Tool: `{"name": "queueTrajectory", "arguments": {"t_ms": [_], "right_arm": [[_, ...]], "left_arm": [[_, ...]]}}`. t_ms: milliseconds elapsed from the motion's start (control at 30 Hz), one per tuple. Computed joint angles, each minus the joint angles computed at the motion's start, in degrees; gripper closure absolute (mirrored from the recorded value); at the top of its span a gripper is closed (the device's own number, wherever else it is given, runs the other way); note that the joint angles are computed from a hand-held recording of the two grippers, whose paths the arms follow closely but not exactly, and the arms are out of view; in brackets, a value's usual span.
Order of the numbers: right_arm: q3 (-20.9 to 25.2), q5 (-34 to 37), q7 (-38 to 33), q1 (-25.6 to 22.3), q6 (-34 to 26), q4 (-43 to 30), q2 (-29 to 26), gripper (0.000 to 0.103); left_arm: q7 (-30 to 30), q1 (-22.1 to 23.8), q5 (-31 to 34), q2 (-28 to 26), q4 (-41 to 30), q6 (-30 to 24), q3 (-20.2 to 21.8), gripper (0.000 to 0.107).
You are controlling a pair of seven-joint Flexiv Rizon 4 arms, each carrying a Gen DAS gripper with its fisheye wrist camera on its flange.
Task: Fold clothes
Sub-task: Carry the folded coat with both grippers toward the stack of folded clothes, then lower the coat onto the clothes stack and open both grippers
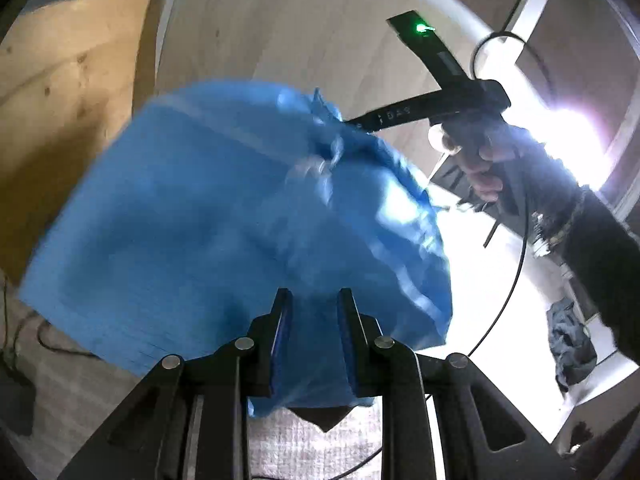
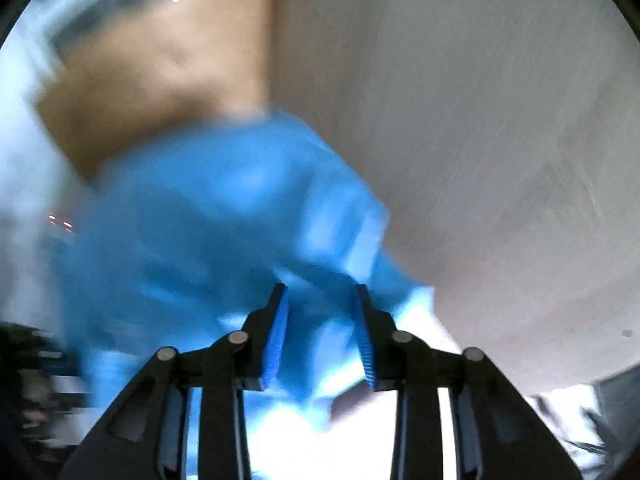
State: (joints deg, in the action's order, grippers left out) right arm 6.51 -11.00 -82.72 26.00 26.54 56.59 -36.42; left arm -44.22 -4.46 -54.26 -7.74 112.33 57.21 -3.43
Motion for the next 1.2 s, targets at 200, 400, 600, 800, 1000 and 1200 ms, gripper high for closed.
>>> {"name": "queueTrajectory", "arguments": {"t_ms": [200, 400, 600, 800, 1000, 1200], "right_arm": [[0.51, 3.12, 10.08, -2.97, 15.30, 16.48, 11.89, 0.073], [3.23, -2.72, 17.26, -1.11, 27.02, 33.40, 22.09, 0.073], [3.22, -7.69, 23.01, 0.62, 21.50, 37.22, 22.38, 0.072], [4.60, -12.72, 38.68, -1.70, 24.08, 51.03, 34.45, 0.062], [10.01, -19.10, 57.26, -4.93, 22.26, 61.19, 45.63, 0.052], [13.91, -15.96, 59.35, -4.50, 17.15, 64.71, 53.60, 0.047]], "left_arm": [[0.97, -0.51, -1.63, 5.15, 4.12, 1.48, 1.49, 0.086], [3.61, -2.02, -2.79, 4.31, 4.75, 0.76, 1.41, 0.086], [-0.36, -1.07, 1.18, 4.30, 5.37, -4.97, 1.91, 0.086], [-3.81, -0.01, 8.21, 11.67, 8.03, -8.21, 5.38, 0.042], [-12.79, 0.74, 15.06, 15.37, 8.44, -7.20, 6.37, 0.030], [-18.86, -0.89, 19.01, 19.75, 11.39, -4.42, 6.48, 0.030]]}}
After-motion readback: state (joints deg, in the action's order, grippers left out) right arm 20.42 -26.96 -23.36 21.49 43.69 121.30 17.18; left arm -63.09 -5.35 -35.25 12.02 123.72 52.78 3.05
